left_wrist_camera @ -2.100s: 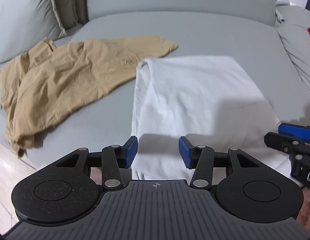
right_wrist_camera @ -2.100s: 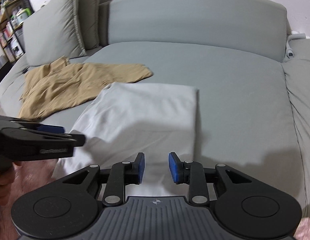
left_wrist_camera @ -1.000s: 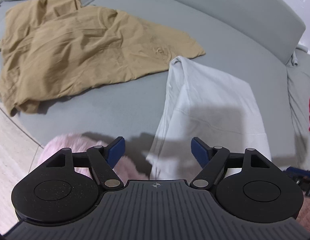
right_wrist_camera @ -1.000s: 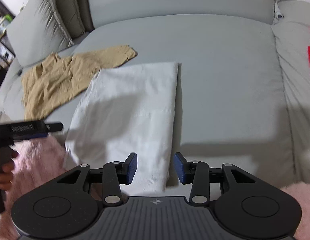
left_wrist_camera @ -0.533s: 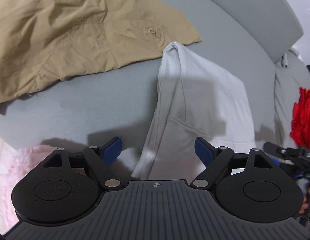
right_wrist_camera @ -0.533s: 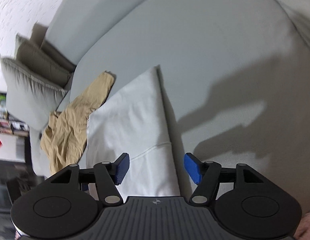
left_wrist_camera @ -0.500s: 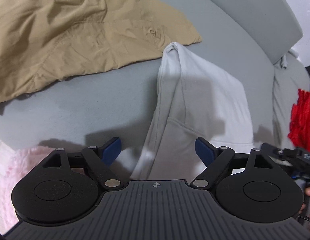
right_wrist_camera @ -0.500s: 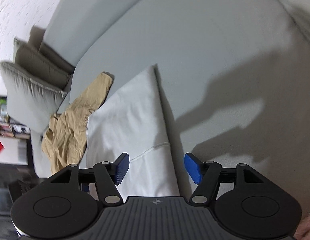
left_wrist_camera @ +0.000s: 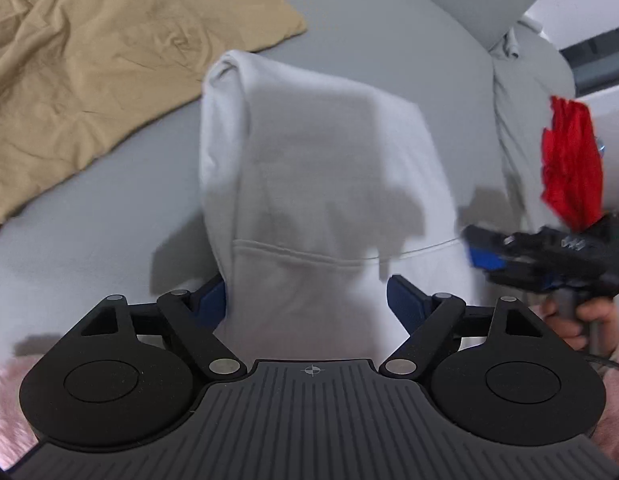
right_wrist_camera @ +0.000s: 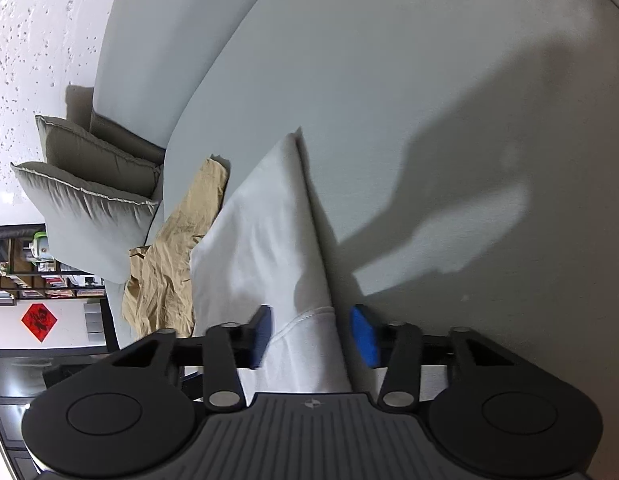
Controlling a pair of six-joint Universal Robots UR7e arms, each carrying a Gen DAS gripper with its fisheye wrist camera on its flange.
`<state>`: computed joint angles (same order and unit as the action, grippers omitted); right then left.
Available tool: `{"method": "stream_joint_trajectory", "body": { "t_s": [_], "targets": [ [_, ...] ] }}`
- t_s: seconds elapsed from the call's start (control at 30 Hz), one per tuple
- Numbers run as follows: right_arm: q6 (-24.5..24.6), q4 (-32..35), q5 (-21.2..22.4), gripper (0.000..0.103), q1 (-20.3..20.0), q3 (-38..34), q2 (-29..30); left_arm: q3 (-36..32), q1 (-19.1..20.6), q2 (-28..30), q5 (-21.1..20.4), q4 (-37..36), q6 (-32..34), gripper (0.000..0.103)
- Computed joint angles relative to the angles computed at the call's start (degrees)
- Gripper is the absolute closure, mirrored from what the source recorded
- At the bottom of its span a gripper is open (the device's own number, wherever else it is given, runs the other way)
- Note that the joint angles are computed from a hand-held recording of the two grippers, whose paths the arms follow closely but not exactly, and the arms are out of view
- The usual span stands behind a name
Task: Fold clothes
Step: 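Grasp the folded white t-shirt edge with both grippers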
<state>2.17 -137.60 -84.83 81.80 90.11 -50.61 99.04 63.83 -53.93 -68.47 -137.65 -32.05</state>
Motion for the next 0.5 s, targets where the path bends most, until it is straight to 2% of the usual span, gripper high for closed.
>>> {"method": "stream_joint_trajectory", "body": {
  "t_s": [0.07,0.17,0.27,0.33,0.37,0.43,0.5],
  "targets": [
    [0.4,-0.5,0.8,0.065,-0.3,-0.2,0.6,-0.4,0.3,0.7,0.1,0.4,0.2,0.02],
    [1.8,-2.6,2.2,0.065,-0.5,-0.4,2.0,-0.8,1.0,1.6,-0.8,-1.2,0.4,0.012],
    [0.7,-4.5,0.6,0.068,0.7,-1.2,3.9,-0.7,0.9,2.4,-0.5,-2.8,-0.6,0.002],
    [-1.7,-4.9,-3.3,0.085,2.4,-2.3,5.3,-1.2,-0.2,3.4,1.9,-1.8,0.0,0.001],
    [-2.7,-5.2,-5.2,0.087,3.1,-2.7,5.6,-1.4,-0.9,3.7,3.2,-0.5,1.3,0.005],
    [-6.2,-7.2,-8.3,0.094,4.6,-2.2,5.6,-1.7,-2.8,3.9,7.9,3.3,2.9,0.024],
    [-13.0,-10.5,-12.8,0.095,7.0,-0.6,5.0,-1.5,-4.2,3.4,11.1,5.6,1.3,0.052]
  ]
}}
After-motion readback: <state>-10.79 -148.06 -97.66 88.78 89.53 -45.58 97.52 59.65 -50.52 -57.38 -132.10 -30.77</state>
